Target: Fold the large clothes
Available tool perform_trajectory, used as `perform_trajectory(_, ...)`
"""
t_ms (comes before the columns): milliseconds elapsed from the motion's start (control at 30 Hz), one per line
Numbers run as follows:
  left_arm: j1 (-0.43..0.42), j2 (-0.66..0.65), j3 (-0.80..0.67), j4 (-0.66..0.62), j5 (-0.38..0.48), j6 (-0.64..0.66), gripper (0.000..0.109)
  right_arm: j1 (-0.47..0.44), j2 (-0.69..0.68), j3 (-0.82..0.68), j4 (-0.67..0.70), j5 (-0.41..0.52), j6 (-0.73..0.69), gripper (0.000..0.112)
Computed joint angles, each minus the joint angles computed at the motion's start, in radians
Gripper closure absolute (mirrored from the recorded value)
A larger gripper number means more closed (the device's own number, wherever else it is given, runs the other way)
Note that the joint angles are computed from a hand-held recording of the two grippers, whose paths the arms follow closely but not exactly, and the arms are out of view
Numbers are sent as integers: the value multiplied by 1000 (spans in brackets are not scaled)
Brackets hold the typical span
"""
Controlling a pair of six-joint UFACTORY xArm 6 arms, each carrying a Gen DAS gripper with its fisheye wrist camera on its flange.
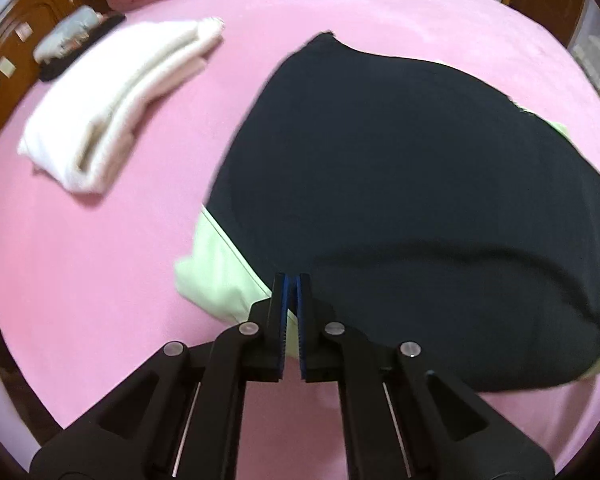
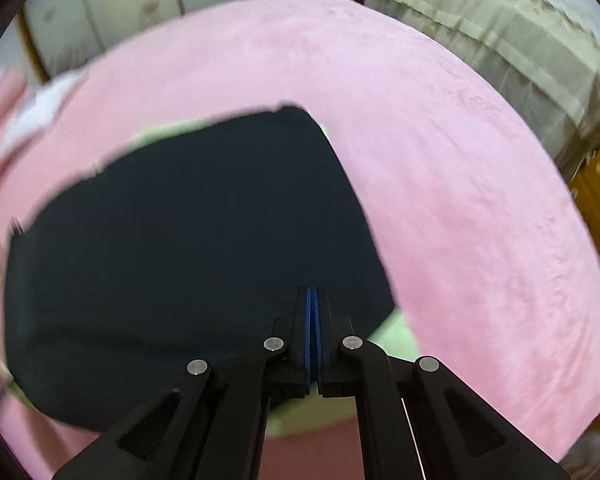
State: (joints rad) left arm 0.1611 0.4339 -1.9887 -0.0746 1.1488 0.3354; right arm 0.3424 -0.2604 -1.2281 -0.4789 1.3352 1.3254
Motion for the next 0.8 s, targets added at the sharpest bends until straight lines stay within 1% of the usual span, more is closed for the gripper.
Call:
perform_trajectory(67, 16, -13, -6, -26, 80, -12, 106, -27, 18, -32, 13, -70, 36, 111)
perform_trajectory(133, 31, -53, 40, -50, 110, -28, 106, -71, 54, -65, 52, -178, 51, 111)
perform_trajectory(200, 45, -76, 72, -73, 132, -62, 105, -93, 103, -120, 117, -217, 3, 111)
perform_trajectory(233, 54, -80, 78, -86, 151, -82, 102, -106, 147, -163, 158, -230, -39, 111)
perform_trajectory(267, 62, -84, 82, -97, 170, -107, 95, -117, 197, -207, 200, -264, -79, 111)
perform_trajectory(333, 84, -91, 100, -128, 188, -146, 87, -115, 253, -256, 248, -304, -120, 111)
perform_trajectory(367, 99, -93, 103, -144, 195, -152, 85, -115, 296, -293, 291, -326, -165, 111)
perform_trajectory(433, 116, -104, 117, -176, 202, -155, 83, -120, 388, -377, 387, -323, -292, 111)
perform_trajectory(467, 121, -104, 116, -191, 208, -155, 80, -116, 439, -437, 435, -285, -349, 111)
perform_trajectory(500, 128, -110, 132, -200, 202, -151, 77, -115, 484, -480, 485, -266, -393, 111)
perform_trajectory(533, 135, -113, 134, -210, 206, -155, 70, -113, 533, -533, 509, -222, -417, 111)
perform_trajectory(567, 140, -116, 136, -213, 204, -156, 66, -116, 588, -589, 511, -176, -432, 111)
perform_trajectory(633, 142, -122, 147, -220, 193, -158, 64, -108, 653, -663, 489, -102, -444, 111)
perform_trajectory(667, 150, -114, 132, -231, 210, -161, 62, -107, 662, -666, 479, -103, -448, 111)
perform_trajectory(700, 148, -64, 80, -234, 207, -172, 61, -106, 676, -689, 478, -90, -450, 111)
perform_trajectory(733, 158, -43, 44, -238, 232, -179, 57, -113, 689, -696, 485, -91, -464, 111)
perform_trajectory(800, 162, -30, 30, -237, 242, -194, 53, -126, 687, -665, 506, -111, -486, 111)
